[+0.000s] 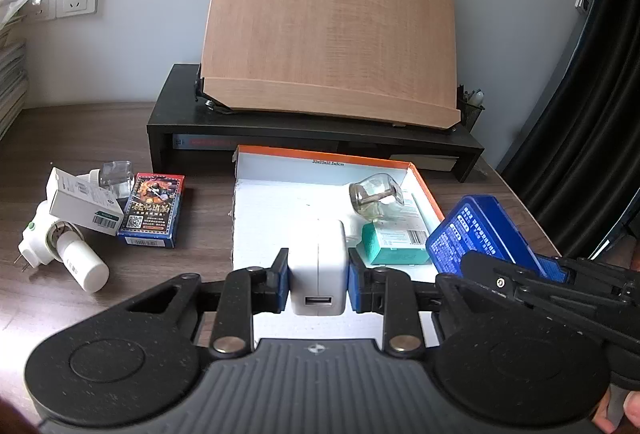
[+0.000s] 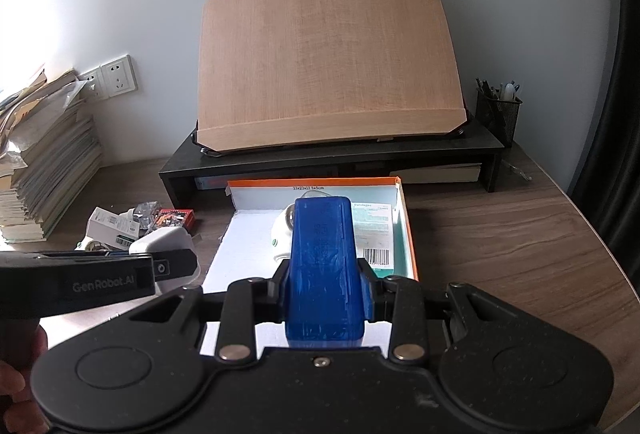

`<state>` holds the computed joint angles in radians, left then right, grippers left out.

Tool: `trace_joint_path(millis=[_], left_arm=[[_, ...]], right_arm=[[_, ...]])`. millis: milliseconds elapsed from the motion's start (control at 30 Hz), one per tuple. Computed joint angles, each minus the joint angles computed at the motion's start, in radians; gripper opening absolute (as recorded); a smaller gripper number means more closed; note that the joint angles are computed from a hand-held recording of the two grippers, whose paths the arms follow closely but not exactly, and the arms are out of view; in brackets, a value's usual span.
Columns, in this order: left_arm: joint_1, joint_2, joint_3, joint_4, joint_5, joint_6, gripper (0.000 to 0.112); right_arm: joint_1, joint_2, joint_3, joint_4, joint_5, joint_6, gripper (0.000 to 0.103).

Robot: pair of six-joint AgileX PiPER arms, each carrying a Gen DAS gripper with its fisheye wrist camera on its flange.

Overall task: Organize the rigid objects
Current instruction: 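Carry the charger with the left gripper while the right carries the blue case over the tray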

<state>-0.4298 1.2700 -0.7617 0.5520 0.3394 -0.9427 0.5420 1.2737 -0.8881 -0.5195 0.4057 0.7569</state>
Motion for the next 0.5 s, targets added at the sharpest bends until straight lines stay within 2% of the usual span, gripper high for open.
trace_joint_path(millis=[500], left_arm=[[-0.004, 0.003, 0.009, 0.013, -0.005, -0.017, 0.029]], right_arm=[[0.002, 0.016, -0.016, -0.005, 0.005, 0.011, 0.04]])
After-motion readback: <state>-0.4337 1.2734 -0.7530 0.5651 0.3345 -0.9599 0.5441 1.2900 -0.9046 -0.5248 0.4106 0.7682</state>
